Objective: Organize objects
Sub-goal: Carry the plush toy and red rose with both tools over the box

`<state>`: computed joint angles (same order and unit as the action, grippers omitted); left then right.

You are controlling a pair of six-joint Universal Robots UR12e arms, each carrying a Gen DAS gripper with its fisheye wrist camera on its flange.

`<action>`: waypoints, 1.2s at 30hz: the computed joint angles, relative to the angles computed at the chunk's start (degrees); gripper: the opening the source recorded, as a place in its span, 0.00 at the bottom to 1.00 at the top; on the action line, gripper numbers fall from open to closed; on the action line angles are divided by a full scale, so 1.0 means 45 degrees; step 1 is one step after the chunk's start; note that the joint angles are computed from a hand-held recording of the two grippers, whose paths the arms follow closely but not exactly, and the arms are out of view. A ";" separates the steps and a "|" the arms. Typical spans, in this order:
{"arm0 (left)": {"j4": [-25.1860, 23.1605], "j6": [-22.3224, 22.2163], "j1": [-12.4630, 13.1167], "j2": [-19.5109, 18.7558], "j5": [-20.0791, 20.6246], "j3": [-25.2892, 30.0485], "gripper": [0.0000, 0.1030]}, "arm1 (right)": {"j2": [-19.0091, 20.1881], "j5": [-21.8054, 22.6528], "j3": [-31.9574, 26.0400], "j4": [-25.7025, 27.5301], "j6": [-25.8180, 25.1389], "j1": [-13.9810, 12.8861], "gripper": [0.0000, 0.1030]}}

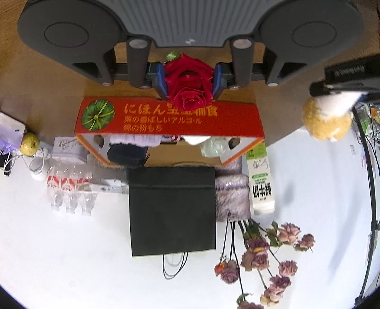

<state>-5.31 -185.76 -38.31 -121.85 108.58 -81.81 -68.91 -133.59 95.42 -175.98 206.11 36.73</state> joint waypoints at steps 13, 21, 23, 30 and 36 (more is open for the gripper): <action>-0.0662 -0.0137 -0.0506 -0.0715 0.0024 0.1373 0.50 | -0.0213 0.0353 0.0327 -0.1856 -0.1490 -0.0421 0.35; -0.0820 -0.0193 -0.0670 -0.1374 0.0271 0.2651 0.50 | -0.0172 0.0413 0.0214 -0.2767 -0.2677 -0.0745 0.35; -0.0852 -0.0253 -0.0685 -0.1550 0.0248 0.2979 0.50 | -0.0145 0.0412 0.0176 -0.2926 -0.2945 -0.0824 0.35; -0.1097 -0.0282 -0.0719 -0.2177 0.0259 0.4107 0.50 | -0.0046 0.0705 0.0034 -0.3078 -0.3181 -0.1185 0.35; -0.1259 -0.0343 -0.0658 -0.2655 0.0031 0.4975 0.50 | 0.0079 0.0912 -0.0156 -0.3086 -0.3257 -0.1487 0.35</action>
<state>-10.98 -187.31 -41.27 -133.79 108.72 -59.42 -68.56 -129.49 94.72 -189.87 191.45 30.03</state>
